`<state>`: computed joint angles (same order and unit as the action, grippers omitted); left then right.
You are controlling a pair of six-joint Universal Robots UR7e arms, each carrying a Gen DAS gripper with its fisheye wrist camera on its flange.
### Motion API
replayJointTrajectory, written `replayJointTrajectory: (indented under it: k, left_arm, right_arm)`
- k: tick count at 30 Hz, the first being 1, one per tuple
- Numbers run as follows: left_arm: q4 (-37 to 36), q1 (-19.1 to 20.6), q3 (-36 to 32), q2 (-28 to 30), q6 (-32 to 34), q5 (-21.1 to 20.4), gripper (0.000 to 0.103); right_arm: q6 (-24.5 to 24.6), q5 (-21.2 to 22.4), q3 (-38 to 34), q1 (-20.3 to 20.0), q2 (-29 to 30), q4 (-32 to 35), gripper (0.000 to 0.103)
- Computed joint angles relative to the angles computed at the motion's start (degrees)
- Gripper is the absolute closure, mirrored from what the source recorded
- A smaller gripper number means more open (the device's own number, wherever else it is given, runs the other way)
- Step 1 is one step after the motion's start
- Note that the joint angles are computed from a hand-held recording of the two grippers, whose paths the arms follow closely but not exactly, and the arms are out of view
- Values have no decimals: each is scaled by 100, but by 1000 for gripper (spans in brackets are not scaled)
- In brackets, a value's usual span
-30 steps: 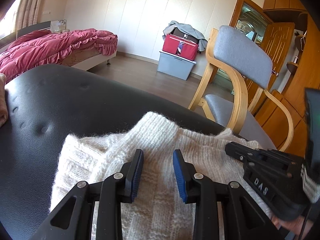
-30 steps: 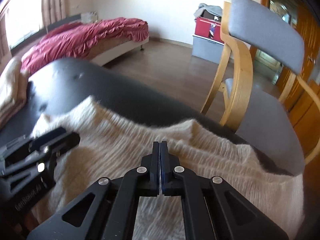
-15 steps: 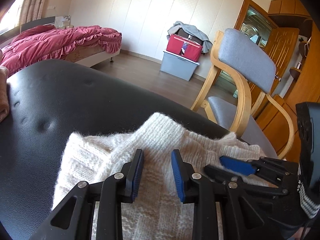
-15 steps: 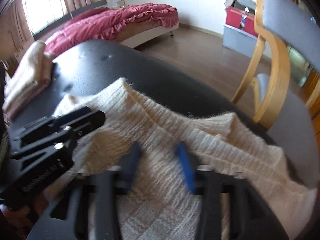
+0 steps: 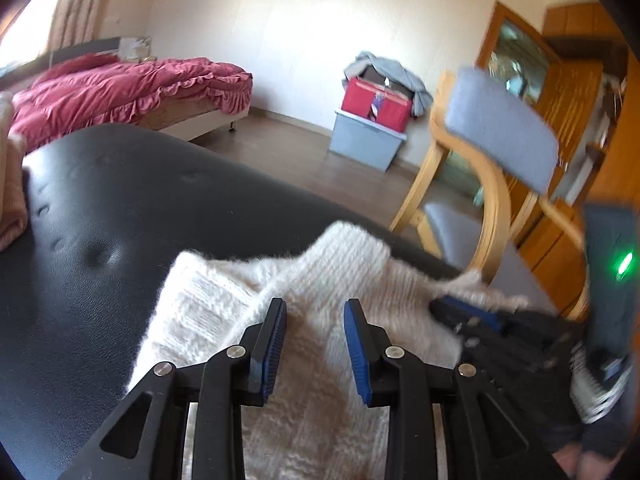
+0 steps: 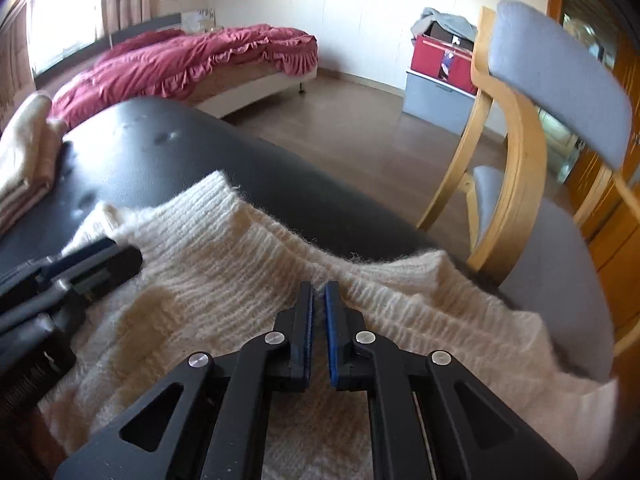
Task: Fold clothes
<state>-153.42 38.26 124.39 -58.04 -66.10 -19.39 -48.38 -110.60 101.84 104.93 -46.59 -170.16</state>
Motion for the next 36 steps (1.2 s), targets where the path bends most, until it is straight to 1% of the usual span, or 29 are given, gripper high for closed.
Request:
replayJointTrajectory:
  k: [2,3,4,5,7,8,10,12,14,15,17,18,20,21,23,25,26,28,30,32,33,35,36]
  left_arm:
    - [230,25,-68,14,-52,-38,73]
    - [131,21,-46,19,-13,-38,73]
    - [81,24,-38,24,7,-42,73]
    - [99,32,-48,26,-2,-50,73]
    - [224,31,-78,35,-72,-36,73]
    - [302,27,-95,42,-115,-24,73]
    - [391,22,-113,52,-172,-8,73]
    - [483,22,-133,54,-228,3,73]
    - [579,20,-155,56,-286,10,73]
    - [566,19,-152,57,-285,7,73]
    - [497,26,-142,64,-254,-11,73]
    - [491,30,-143,65,-248,-17,73]
    - [539,40,-159,63,-256,-19,72]
    - [577,41,-167,61,-274,-17,72]
    - [652,38,-181,60,-316,-10,72]
    - [701,41,-199,64,-337,-5,72]
    - [733,41,-209,67,-353,-1,72]
    - [812,39,-226,66,-393,7,72]
    - [885,33,-238,65,-440,13,72]
    - [935,29,-248,69,-475,20,72]
    - [949,27,-249,71,-486,23,72]
    - [945,24,-246,75,-490,30,72]
    - [955,24,-247,77,-495,34,72]
  right_arm:
    - [126,230,-25,-63,-116,269,91]
    - [235,362,17,-98,-208,309,89]
    - [344,495,58,-134,-300,346,89]
    - [408,583,130,-174,-396,244,89]
    - [424,796,301,-289,-683,168,89]
    - [415,861,381,-353,-854,238,89]
    - [352,800,519,-408,-1062,346,89]
    - [214,725,507,-476,-1190,863,89]
    - [214,525,425,-507,-1125,1151,89]
    - [209,597,412,-548,-1084,1037,92]
    - [279,267,292,-526,-830,495,92]
    - [348,153,215,-535,-742,355,92]
    - [779,456,52,-661,-771,631,92]
    - [882,527,52,-693,-808,590,92]
    - [990,878,220,-813,-1036,331,88]
    - [1015,1302,423,-967,-1332,119,88]
    - [1008,1357,519,-1028,-1478,36,88]
    - [917,1114,551,-1068,-1626,112,88]
    - [675,753,428,-1122,-1647,419,88]
    - [510,0,268,-1126,-1439,327,88]
    - [541,-105,258,-1172,-1429,287,88]
    - [1097,159,207,-1396,-1529,304,88]
    - [1386,288,172,-1505,-1573,317,92]
